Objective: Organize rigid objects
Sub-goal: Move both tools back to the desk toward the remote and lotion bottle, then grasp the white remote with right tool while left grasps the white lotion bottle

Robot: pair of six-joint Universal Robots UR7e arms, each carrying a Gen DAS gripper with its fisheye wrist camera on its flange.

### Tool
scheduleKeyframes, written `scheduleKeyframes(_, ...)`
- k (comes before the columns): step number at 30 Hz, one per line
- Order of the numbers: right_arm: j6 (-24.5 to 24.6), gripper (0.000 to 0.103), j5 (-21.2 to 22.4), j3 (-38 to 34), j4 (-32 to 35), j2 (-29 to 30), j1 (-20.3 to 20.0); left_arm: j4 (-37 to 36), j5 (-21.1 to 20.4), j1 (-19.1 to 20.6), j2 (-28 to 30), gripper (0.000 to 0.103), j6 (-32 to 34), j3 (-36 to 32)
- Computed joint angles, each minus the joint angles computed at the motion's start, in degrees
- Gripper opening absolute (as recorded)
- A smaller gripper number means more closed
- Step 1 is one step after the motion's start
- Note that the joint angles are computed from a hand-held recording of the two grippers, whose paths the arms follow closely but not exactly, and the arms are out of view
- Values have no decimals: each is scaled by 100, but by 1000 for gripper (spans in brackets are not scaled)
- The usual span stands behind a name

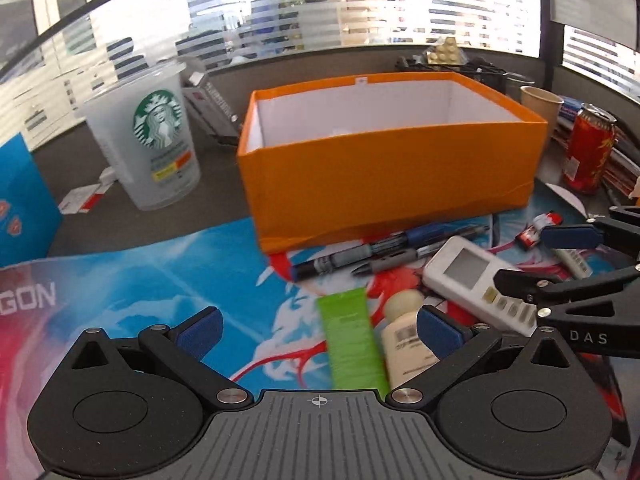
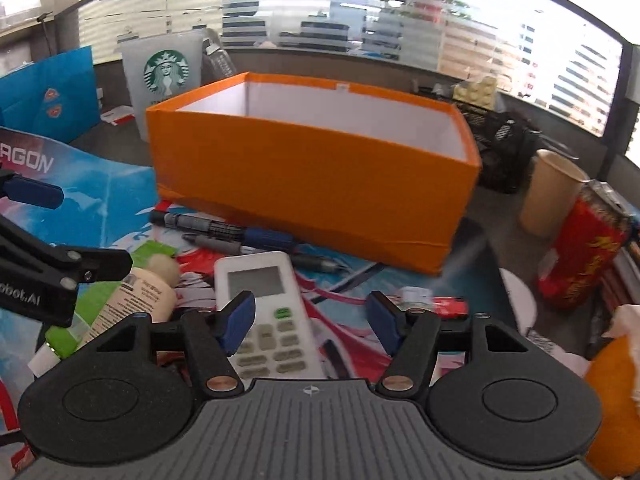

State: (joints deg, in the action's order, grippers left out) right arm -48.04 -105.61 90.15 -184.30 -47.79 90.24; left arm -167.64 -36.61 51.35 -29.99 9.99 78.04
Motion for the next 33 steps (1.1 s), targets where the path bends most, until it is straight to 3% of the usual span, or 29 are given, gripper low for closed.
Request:
scheduleKeyframes(3,71,61,194,-28,205,18,-22,-50,-35,21,-117,103,-126,128)
scheduleKeyframes(9,-87,56,9,-160,368,190,34,-4,-426,30,-239,103,-112,320)
scheduleKeyframes(18,146,54,-142,-81,312,74,-77,161,-1708,146,-328,103,-362,438)
scheduleKeyframes(20,180,54,-132,-36,259,24,-119,89,-1619,153,-243,103,-505,372)
scheduleKeyframes(26,316,54,-21,36,217,-85,-251,12,-685,118,100,102,-531,39)
scheduleKeyframes(28,287,54,40,76,160,-102,-276,-90,-669,130,116,102,-389,65)
scheduleKeyframes(31,232,54,45,108,68,-93,-276,-491,-876,110,68,84,3,262)
scheduleKeyframes(33,215,54,81,141,4,-96,-288,-620,-913,82,62,65,158,332)
